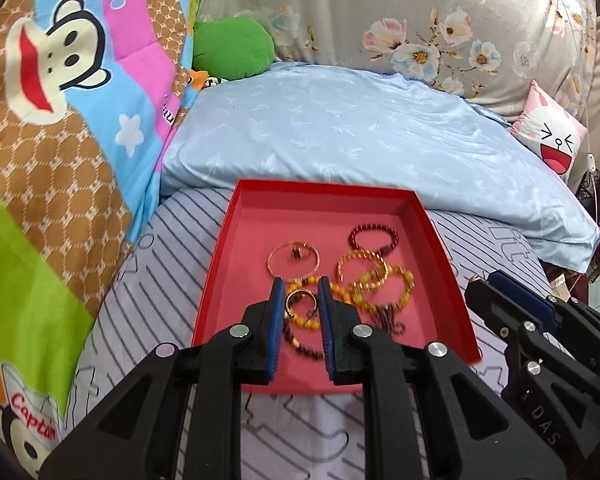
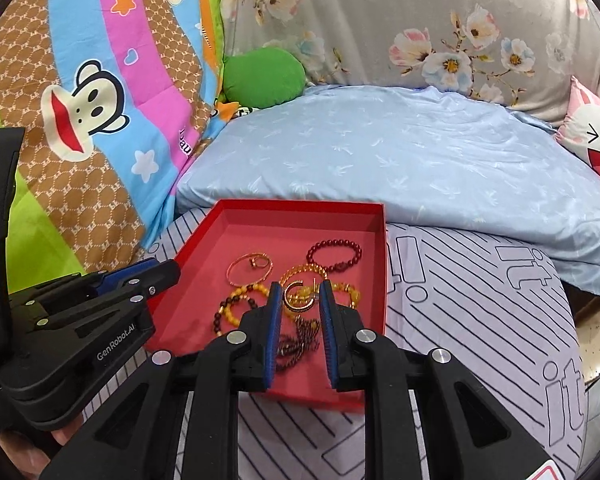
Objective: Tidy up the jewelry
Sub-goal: 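Carry both hoop earrings into the red tray and open both tools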
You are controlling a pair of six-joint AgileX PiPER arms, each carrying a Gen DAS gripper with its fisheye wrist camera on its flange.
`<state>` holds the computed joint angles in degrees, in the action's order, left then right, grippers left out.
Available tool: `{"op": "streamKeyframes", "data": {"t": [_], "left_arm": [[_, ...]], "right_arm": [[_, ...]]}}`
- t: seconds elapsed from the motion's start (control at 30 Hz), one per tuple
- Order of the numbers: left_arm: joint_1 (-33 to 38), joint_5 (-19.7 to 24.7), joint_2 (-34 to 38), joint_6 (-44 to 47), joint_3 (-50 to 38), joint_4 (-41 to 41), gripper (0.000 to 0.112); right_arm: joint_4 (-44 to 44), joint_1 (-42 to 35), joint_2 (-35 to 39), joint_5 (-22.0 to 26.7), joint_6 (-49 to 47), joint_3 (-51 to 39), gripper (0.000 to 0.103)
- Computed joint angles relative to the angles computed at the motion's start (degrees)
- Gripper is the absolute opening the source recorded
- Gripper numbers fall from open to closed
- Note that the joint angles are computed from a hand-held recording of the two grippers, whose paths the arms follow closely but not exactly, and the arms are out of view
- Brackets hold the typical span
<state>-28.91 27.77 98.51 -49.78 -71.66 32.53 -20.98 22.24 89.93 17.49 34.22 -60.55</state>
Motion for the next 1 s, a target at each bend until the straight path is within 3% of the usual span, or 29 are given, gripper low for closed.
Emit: {"op": "streamKeyframes", "data": {"t": [0.53,1.0], "left_arm": [[3.6,1.0,11.5,7.9,-11.4,-5.9,0.016],[5.1,1.8,16.2,10.6,-15.4,-8.4,0.016]], "right_arm": [[6.2,-1.8,13.0,1.4,-6.7,-11.4,0.018],[6.8,-1.7,18.1,2.5,-7.6,-15.6,0.018]]}}
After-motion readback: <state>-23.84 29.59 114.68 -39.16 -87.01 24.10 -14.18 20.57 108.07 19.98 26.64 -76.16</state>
